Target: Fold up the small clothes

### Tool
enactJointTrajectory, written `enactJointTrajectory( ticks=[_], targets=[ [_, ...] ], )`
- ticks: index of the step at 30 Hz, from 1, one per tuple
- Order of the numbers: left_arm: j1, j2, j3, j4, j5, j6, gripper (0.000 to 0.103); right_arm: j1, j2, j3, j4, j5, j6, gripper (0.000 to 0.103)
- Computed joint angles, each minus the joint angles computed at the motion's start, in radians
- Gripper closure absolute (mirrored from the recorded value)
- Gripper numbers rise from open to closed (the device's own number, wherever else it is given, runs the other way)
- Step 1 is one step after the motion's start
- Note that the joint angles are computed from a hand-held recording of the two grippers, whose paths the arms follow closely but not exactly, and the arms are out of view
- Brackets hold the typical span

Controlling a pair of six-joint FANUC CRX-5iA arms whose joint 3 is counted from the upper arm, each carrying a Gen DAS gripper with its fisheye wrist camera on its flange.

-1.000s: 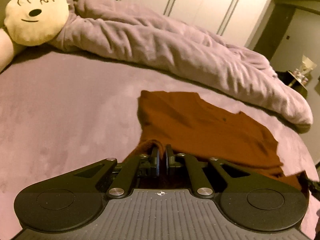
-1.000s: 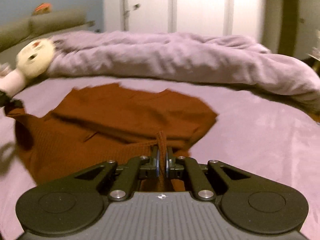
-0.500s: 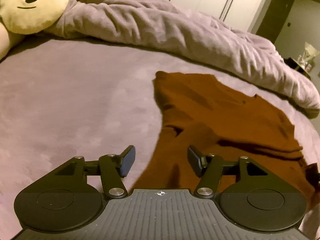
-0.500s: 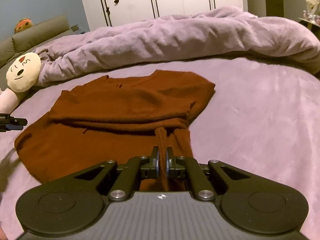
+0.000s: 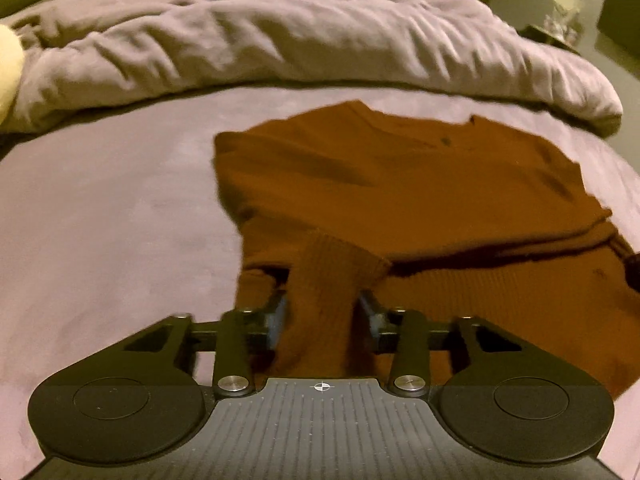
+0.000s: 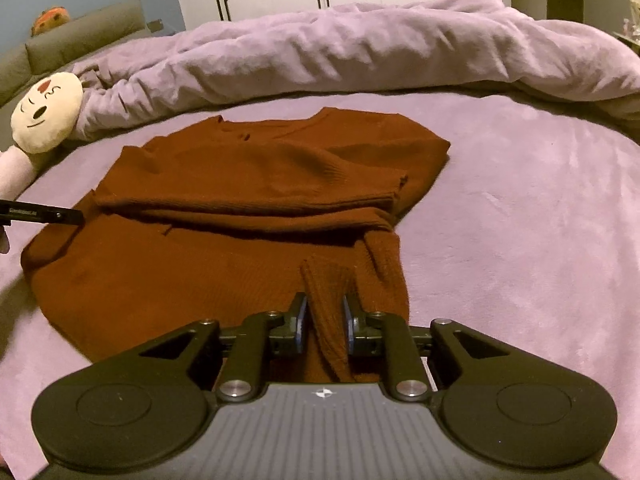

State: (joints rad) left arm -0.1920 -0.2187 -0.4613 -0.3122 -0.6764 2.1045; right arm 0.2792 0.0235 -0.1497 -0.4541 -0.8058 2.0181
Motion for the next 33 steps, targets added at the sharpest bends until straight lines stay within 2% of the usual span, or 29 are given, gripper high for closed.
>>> enactJointTrajectory(
  ticks=[2, 6, 10, 13, 19, 22, 26, 33],
  targets=[
    [0.012, -0.006, -0.016, 0.029, 0.019, -0.036, 0.082, 0.001, 0.001, 0.001, 0.003, 0.001, 0.013, 0.088],
    [0.026, -0.013, -0.030, 0.059, 0.035, -0.070, 0.088, -0.001, 0.007, 0.002, 0.006, 0.003, 0.017, 0.088],
    [0.016, -0.012, -0.019, 0.048, 0.019, -0.047, 0.090, 0.007, 0.006, -0.001, 0.024, 0.011, -0.006, 0.088],
    [-0.003, -0.025, -0.003, 0.014, 0.000, 0.010, 0.091, 0.024, -0.019, -0.024, 0.048, 0.043, 0.001, 0.094],
    [-0.022, -0.117, 0.003, -0.023, 0.009, 0.086, 0.092, 0.004, -0.062, -0.011, -0.025, 0.072, 0.081, 0.097],
    [-0.031, -0.135, 0.037, -0.075, -0.004, 0.139, 0.092, -0.007, -0.062, 0.019, -0.066, 0.081, 0.112, 0.097],
    [-0.060, -0.101, 0.116, -0.196, -0.044, 0.233, 0.092, 0.012, -0.039, 0.049, -0.052, 0.159, 0.082, 0.097],
    [-0.031, 0.030, 0.218, -0.257, -0.057, 0.290, 0.092, 0.079, 0.069, 0.108, 0.067, 0.298, -0.024, 0.097]
  ],
)
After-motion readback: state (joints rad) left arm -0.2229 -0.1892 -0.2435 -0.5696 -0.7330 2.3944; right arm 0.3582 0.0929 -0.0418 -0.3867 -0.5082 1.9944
